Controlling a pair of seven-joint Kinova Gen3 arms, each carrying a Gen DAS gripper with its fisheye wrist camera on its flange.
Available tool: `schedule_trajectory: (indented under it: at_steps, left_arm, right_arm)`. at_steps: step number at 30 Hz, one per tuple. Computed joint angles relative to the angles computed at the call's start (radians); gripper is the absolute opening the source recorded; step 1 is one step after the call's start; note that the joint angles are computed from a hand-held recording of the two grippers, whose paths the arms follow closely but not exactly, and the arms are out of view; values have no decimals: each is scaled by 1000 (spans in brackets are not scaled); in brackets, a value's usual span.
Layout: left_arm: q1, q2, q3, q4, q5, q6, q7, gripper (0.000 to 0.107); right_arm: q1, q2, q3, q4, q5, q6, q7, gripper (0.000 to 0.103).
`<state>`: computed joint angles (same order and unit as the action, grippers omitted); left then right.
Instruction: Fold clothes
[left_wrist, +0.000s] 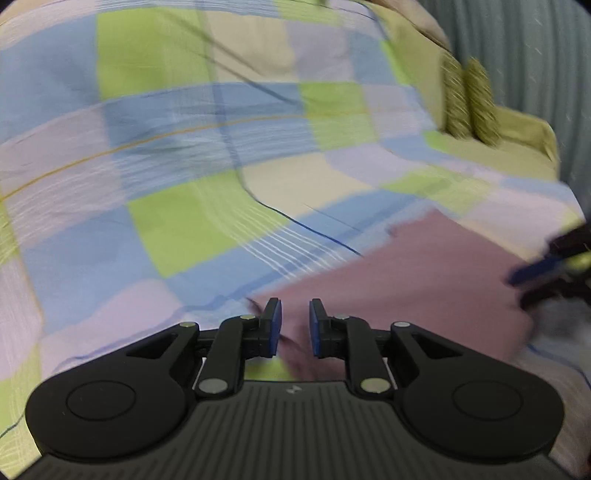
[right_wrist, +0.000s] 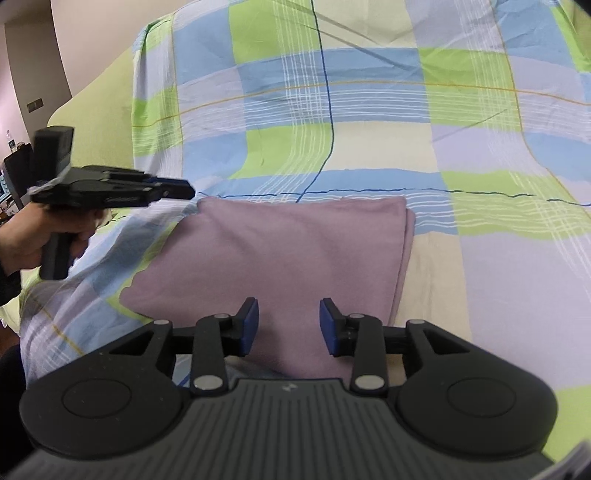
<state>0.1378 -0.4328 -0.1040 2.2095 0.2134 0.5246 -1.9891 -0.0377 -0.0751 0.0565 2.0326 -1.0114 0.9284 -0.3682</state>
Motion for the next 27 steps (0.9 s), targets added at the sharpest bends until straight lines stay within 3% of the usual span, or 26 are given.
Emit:
schedule_trajectory:
  at_steps: [3,5,9,15,18,22,27]
  left_arm:
    - [-64,25,89,-5,-78,50,52,24]
    - [-79,-2,104,5,-101,47,76,24]
    - [-25,-35,69,1,-74,15,75,24]
    - [95,78,3,-13,20,-105,4,24]
    - [32,106,54,-9,-41,-91,9,24]
    - [-8,88,49,11,-54,-81,20,24]
    - [12,70,63,-14,-31,-68,46,23]
  right_arm:
    - [-3,-3,-3,8,-3,-14,-2,33]
    - [-1,-11,-1,13,4,-27,-11,33]
    - [4,-22,18,22,-13,-24,13,33]
    - [-3,-1,4,29,-49,-51,37,33]
    - [1,5,6,28,-43,-48,56,33]
    - [16,16,15,19,-54,-29,75,33]
    - [1,59,-20,-13,-132,-55,152,34]
